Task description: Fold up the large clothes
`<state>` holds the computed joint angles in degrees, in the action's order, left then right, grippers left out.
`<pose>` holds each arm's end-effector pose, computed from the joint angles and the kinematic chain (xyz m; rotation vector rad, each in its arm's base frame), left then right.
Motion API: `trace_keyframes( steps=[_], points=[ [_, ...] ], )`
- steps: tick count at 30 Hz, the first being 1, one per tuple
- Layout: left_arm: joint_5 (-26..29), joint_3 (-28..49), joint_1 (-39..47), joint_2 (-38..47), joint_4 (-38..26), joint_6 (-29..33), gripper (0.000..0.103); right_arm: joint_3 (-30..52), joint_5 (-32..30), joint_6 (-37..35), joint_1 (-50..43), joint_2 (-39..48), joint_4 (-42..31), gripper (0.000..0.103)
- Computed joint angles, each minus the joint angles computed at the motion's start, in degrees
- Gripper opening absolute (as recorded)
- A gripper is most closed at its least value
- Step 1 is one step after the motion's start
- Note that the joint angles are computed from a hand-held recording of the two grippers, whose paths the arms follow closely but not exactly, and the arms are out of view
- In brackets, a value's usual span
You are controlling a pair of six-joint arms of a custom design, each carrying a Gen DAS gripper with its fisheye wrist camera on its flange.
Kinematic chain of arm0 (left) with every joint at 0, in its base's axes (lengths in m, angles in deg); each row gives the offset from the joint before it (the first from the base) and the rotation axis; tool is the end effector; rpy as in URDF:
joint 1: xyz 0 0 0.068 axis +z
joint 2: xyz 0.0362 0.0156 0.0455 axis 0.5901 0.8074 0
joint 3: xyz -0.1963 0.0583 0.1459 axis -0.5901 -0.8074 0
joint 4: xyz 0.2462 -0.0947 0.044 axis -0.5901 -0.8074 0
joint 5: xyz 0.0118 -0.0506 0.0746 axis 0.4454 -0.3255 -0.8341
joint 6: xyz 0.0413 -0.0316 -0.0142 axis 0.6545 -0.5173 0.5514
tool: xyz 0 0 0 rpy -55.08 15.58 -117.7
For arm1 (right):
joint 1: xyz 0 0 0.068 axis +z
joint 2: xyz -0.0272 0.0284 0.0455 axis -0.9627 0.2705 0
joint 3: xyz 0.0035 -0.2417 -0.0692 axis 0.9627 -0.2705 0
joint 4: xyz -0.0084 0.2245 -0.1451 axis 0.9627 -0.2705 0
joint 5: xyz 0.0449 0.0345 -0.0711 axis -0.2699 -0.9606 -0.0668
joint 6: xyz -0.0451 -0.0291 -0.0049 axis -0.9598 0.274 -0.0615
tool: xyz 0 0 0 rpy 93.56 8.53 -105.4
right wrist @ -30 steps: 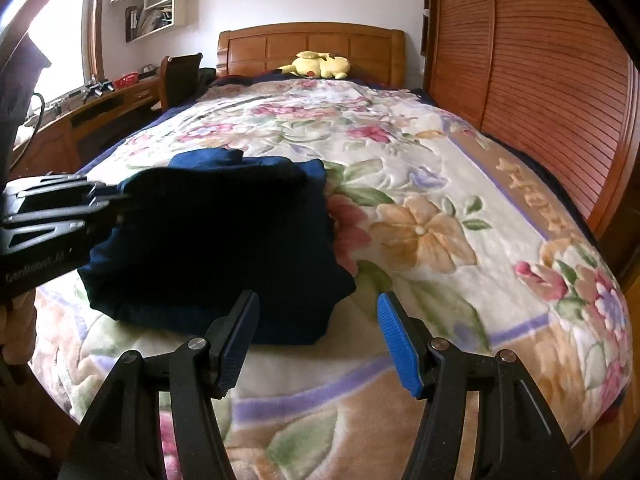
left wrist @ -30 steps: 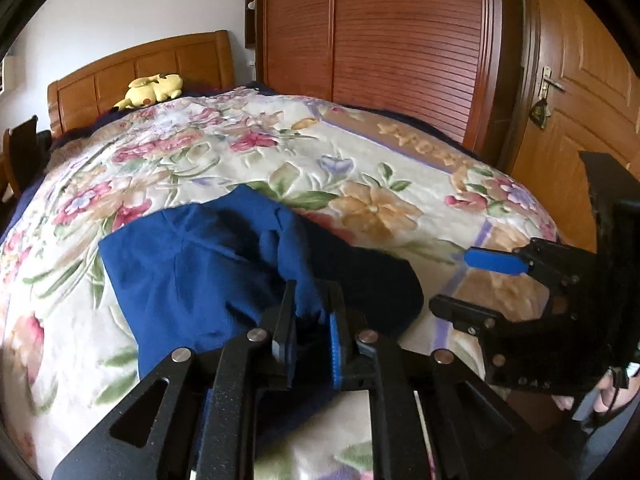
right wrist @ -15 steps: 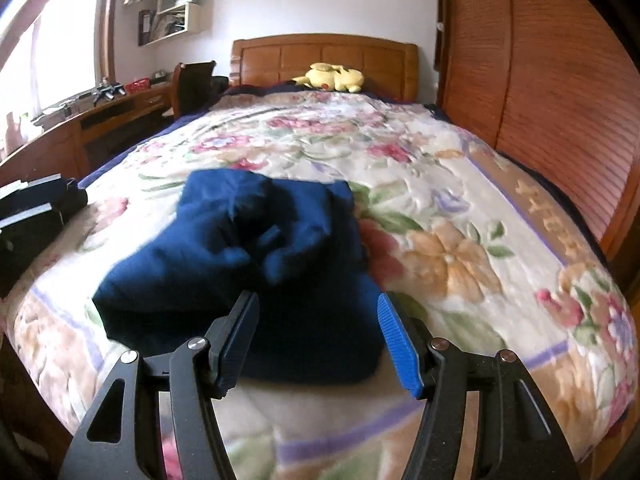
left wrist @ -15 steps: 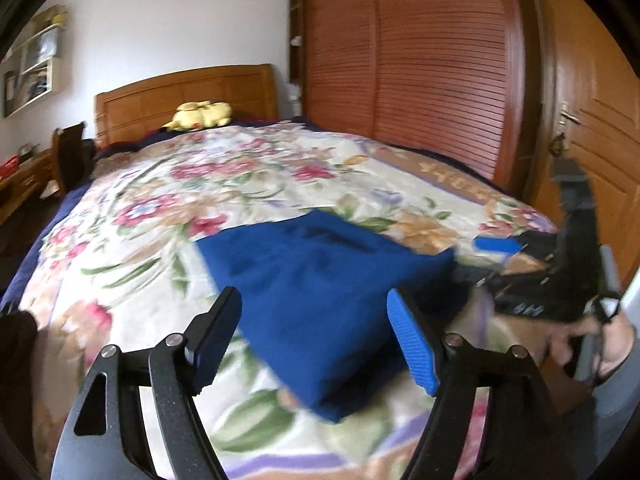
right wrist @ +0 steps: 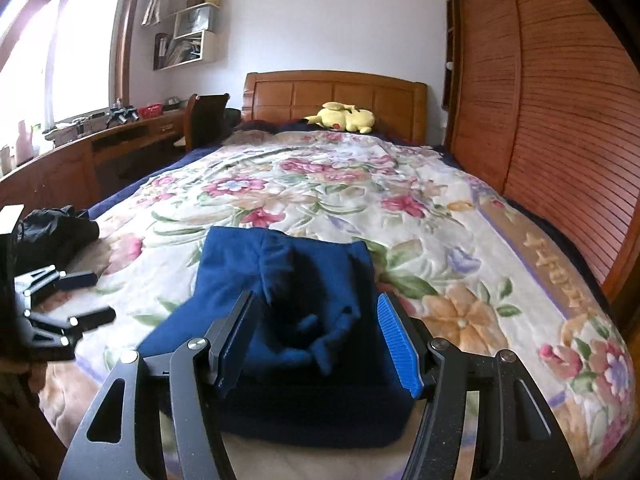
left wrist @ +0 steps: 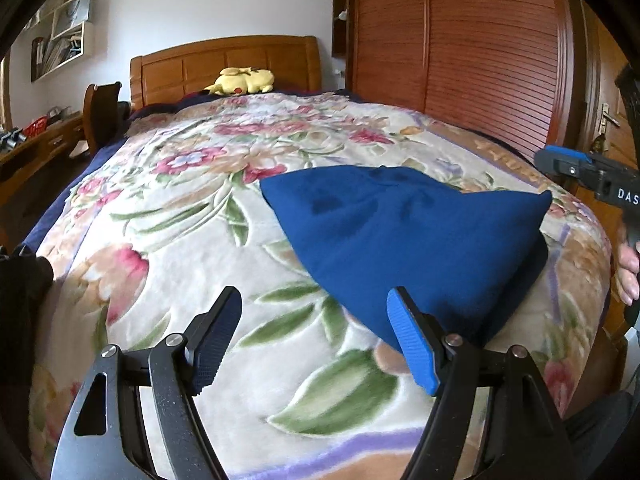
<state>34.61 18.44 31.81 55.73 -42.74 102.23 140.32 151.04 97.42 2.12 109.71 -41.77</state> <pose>0.3292 -0.0461 0.1613 0.9325 2.0413 -0.5184 0.0969 0.2643 0.2505 0.2049 2.0092 -0.2492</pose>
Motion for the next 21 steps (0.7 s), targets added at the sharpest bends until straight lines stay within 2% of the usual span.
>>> trace_keyframes(
  steps=[3, 6, 9, 14, 18, 21],
  points=[
    [-0.48, -0.66, 0.51, -0.51, 0.76, 0.25, 0.076, -3.4, -0.86, -13.06, -3.36, -1.48, 13.14, 0.064],
    [-0.49, -1.1, 1.16, -1.22, 1.14, 0.48, 0.076, -10.42, -6.31, -24.62, -8.3, -4.65, 28.06, 0.064],
    [-0.58, -1.81, 1.64, -1.99, 1.93, 0.23, 0.076, -16.86, -14.49, -33.61, -12.75, -7.44, 41.14, 0.064],
    [-1.34, -2.48, 1.29, -2.26, 2.72, -0.18, 0.076, -20.49, -20.9, -37.93, -15.78, -5.87, 47.57, 0.064],
    [-2.12, -3.23, 0.58, -2.74, 3.04, -0.78, 0.076, -23.46, -21.03, -38.91, -15.76, -7.86, 50.4, 0.063],
    [-2.95, -3.31, -0.13, -2.79, 3.21, -1.26, 0.076, -27.67, -23.83, -42.84, -16.26, -11.16, 56.5, 0.034]
  ],
)
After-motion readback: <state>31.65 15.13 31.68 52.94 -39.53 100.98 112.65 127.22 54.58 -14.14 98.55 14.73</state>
